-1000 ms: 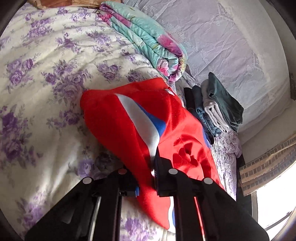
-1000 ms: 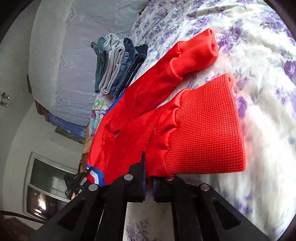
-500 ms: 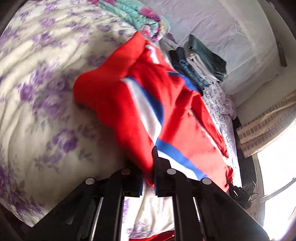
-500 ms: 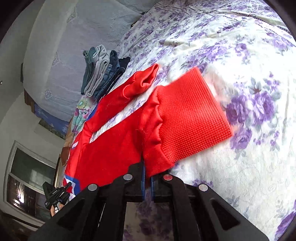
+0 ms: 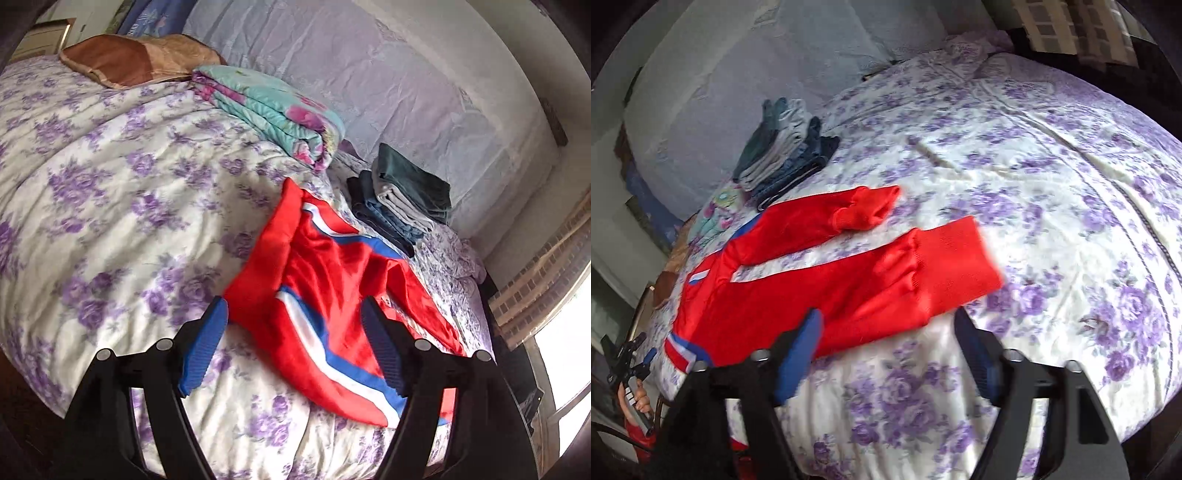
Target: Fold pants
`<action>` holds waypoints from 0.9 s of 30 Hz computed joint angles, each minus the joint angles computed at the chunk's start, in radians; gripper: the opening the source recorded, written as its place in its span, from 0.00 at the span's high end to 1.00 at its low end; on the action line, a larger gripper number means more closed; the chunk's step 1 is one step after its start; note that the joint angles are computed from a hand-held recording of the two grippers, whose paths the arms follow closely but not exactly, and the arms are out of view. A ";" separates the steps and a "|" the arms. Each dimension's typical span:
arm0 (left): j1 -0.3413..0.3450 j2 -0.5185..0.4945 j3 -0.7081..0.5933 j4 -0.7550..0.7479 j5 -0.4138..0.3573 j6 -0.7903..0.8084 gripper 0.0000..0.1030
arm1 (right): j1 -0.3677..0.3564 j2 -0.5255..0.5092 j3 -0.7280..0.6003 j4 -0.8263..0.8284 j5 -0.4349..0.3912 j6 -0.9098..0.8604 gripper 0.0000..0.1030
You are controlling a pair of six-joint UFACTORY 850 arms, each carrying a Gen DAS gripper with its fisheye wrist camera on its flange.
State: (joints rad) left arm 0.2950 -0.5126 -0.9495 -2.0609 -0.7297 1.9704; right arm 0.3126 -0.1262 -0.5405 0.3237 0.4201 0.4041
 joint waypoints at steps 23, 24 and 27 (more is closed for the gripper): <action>-0.119 -0.153 -0.348 0.131 0.358 -0.126 0.28 | -0.003 -0.197 -0.255 -0.600 0.019 0.481 0.24; -0.119 -0.189 -0.399 0.222 0.345 -0.231 0.28 | -0.029 -0.199 -0.269 -0.595 0.015 0.495 0.24; -0.128 -0.282 -0.534 0.476 0.337 -0.545 0.28 | -0.115 -0.258 -0.335 -0.704 -0.016 0.718 0.40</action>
